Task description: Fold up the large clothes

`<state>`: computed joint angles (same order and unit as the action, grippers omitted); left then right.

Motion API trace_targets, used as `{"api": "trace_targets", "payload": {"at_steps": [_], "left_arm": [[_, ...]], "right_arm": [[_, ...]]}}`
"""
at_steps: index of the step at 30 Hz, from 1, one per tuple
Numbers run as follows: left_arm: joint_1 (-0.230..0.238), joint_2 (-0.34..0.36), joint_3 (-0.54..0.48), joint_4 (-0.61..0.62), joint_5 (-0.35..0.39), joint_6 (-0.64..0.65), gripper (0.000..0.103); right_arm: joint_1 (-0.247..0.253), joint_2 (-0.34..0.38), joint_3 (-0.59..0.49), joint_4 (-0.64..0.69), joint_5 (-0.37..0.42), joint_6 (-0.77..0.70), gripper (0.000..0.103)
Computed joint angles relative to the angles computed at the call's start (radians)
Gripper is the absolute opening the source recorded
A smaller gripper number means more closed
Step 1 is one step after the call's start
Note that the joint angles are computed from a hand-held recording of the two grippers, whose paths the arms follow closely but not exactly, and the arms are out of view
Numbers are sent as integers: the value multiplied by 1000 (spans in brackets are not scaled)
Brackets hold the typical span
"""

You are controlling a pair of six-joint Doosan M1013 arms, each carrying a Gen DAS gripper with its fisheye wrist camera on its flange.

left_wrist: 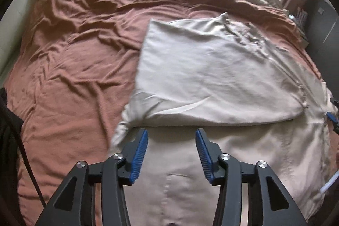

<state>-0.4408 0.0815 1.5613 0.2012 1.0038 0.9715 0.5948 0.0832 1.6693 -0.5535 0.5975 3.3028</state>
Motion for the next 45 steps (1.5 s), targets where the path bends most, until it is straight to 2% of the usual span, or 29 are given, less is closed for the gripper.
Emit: {"api": "trace_targets", "payload": {"at_steps": [5,9,11,14,17,19,23,26,27,30,32,33,34,35,41,45], "left_arm": [[-39,23,-25,10,-11,-27,50],[-63,42,-34,6,-31,-47,50],[-73,50,-35,11,-39,-53,50],[-80,62,-35,15,-46,-61,50],[-81,73,-34,29,-47,-71,50],[-79,81,-33,33,-49,-77,50],[-74,90,-29,45,-57,-73,50],[-62,93,-26,31,-62,-75,50],[-58,95,-26,26,-63,-74,50],[-53,95,-21,26,-68,-74,50],[-49,93,-17,15,-74,-70,50],[-48,92,-14,10,-78,-67,50],[-47,92,-12,9,-79,-66,50],[-47,91,-11,9,-80,-67,50],[-44,90,-7,-10,-92,-65,50],[-49,88,-10,-21,-110,-73,50]], "right_arm": [[-19,-52,71,-83,-16,101,58],[-52,-103,162,-158,-39,253,58],[-60,-121,189,-206,-23,318,54],[-65,-126,201,-217,6,336,47],[-66,-126,207,-234,47,380,44],[-69,-128,211,-249,45,402,41],[-75,-105,191,-222,62,364,41],[-86,-99,195,-213,43,365,33],[-97,-115,219,-230,19,388,33],[-101,-102,217,-291,8,430,33],[-112,-94,216,-295,3,424,23],[-111,-95,218,-297,4,432,9],[-105,-98,226,-334,2,479,2],[-92,-102,230,-377,15,526,0],[-6,-116,191,-540,128,594,0],[65,-113,136,-617,176,571,0]]}}
